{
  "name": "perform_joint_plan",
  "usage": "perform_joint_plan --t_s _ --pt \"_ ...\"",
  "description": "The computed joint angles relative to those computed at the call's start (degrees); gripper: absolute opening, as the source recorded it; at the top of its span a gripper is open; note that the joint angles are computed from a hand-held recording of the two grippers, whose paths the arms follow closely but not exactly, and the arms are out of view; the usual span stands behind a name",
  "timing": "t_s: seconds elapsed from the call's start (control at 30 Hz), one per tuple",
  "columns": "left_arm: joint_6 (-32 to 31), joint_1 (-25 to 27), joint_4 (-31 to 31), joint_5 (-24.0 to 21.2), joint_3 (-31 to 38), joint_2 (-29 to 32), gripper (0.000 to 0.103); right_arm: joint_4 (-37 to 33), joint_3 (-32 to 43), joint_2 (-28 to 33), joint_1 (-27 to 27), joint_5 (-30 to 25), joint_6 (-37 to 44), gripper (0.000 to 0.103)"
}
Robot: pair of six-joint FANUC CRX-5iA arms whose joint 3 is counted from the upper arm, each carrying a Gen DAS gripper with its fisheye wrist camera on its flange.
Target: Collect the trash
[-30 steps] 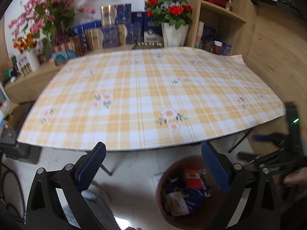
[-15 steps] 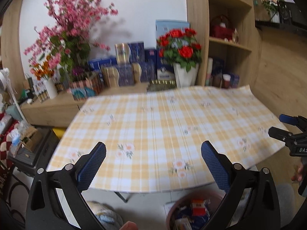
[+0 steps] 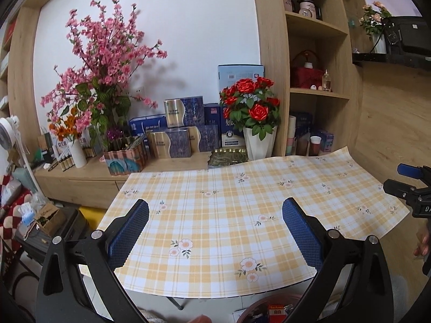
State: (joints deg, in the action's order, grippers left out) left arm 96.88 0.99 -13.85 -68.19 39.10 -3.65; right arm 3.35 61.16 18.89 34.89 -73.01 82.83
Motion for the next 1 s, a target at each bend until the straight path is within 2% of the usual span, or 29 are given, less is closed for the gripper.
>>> perform_joint_plan --t_s 1.0 --pt "-1.4 -1.3 1.0 -0.5 0.7 0.6 0.097 1.0 -2.6 -1.9 -0.3 1.2 -1.1 0.097"
